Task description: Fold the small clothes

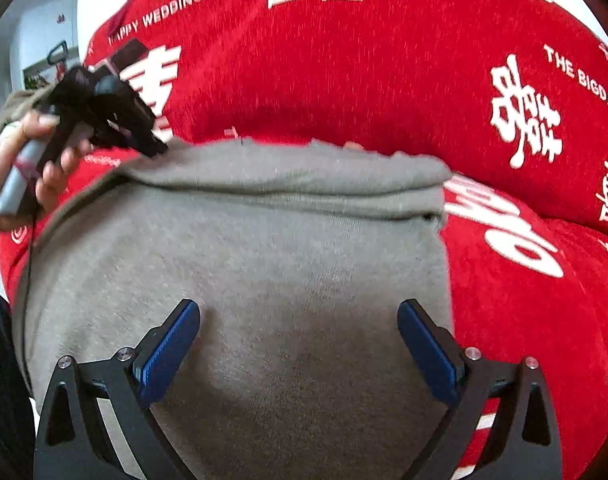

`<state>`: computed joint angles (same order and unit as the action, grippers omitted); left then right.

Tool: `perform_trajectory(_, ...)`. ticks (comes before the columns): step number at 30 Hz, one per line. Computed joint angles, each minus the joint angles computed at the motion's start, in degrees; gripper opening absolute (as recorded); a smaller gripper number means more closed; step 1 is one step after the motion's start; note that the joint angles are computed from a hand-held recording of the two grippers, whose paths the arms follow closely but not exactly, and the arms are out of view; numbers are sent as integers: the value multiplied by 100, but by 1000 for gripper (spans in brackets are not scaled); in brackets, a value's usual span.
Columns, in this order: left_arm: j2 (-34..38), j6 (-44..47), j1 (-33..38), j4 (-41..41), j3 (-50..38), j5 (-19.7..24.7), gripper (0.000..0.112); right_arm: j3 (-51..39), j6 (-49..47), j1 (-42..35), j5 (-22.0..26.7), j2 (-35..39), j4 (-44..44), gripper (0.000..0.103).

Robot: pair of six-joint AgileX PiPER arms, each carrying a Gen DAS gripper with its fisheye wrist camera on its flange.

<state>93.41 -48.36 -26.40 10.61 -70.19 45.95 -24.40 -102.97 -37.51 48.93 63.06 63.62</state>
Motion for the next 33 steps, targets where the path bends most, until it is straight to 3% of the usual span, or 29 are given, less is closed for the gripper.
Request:
perform_trajectory(3,-70,8,-206,-42,215,-299,13,-303,436,96,40,-10,176,100)
perform_trajectory(6,-141,-77,-274,154,607,-692,13,-1069,2103,1421,-813,324,-369,100)
perform_trajectory(9,-377,156,-53,-238,1030,-1266,13,-2267,3822,2988,-1854,1358,-1499,100)
perform_trajectory(10,-450,326,30,-446,1152,-1424,13,-2640,4395,3251,-1941,1678,-1959,100)
perform_trajectory(12,-547,567,111,-678,1348,-1664,13,-3640,5540,3689,-1782,2553,-2973,100)
perform_trajectory(16,-766,880,91,-841,1587,-1783,13,-5391,7603,4037,-476,4053,-4917,100)
perform_trajectory(18,-881,1290,154,-1167,1710,-1792,13,-5205,7603,3782,-375,4016,-5243,100)
perform_trajectory(20,-1059,1476,167,-1296,1875,-1702,13,-4537,6686,3226,-620,3551,-4806,100)
perform_trajectory(27,-1558,-1,-461,159,2123,-1250,13,-2867,5111,1091,-851,1704,-4047,100)
perform_trajectory(30,-1420,-364,-477,345,2011,-1235,13,-2796,5022,1200,-801,1491,-3393,100)
perform_trajectory(33,-1357,-702,-461,582,1828,-1136,13,-2695,4934,1897,-1201,1376,-2674,100)
